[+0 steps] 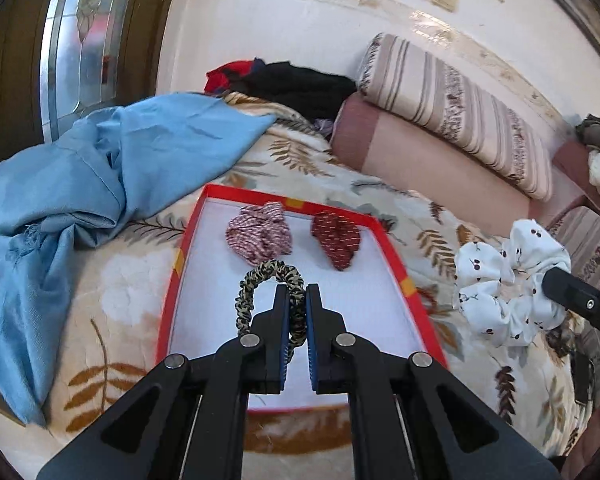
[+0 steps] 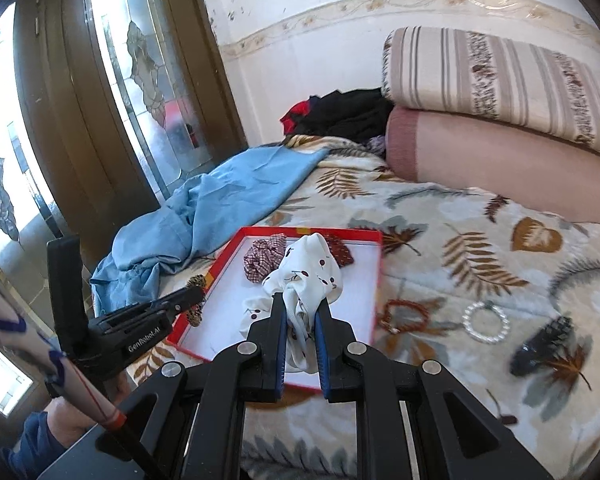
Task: Organize jewelry
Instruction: 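Carry the white scrunchie and leopard bracelet over the tray with both tools, then open both tools to release the scrunchie and bracelet into the tray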
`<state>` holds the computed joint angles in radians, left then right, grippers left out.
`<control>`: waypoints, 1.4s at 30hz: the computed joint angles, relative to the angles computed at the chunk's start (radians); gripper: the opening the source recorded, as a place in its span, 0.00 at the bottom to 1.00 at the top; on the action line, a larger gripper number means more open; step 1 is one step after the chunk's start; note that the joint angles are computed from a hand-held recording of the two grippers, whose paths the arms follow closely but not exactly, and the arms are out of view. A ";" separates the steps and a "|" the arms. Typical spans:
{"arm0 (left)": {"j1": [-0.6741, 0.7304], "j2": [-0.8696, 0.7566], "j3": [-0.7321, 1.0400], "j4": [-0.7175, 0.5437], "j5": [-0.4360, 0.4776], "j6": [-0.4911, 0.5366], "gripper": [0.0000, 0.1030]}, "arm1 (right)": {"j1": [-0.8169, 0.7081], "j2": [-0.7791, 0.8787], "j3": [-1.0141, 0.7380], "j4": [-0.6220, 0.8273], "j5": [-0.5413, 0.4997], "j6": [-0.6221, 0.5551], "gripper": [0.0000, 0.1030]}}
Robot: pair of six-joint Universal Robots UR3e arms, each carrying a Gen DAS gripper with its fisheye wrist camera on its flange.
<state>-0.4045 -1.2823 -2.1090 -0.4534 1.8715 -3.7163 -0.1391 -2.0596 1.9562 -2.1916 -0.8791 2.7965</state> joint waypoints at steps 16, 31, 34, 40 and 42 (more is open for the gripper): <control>0.248 -0.183 0.005 0.079 -0.193 0.105 0.07 | 0.307 0.674 -0.332 -0.325 -0.224 0.260 0.15; 0.276 -0.210 -0.042 0.132 -0.222 0.106 0.12 | 0.350 0.820 -0.441 -0.287 -0.293 0.259 0.31; 0.274 -0.190 -0.054 0.146 -0.215 0.100 0.30 | 0.346 0.803 -0.423 -0.297 -0.291 0.258 0.46; 0.267 -0.131 -0.053 0.120 -0.205 0.091 0.31 | 0.333 0.742 -0.382 -0.295 -0.284 0.246 0.51; 0.248 -0.108 -0.048 0.110 -0.191 0.083 0.32 | 0.318 0.702 -0.355 -0.290 -0.264 0.244 0.51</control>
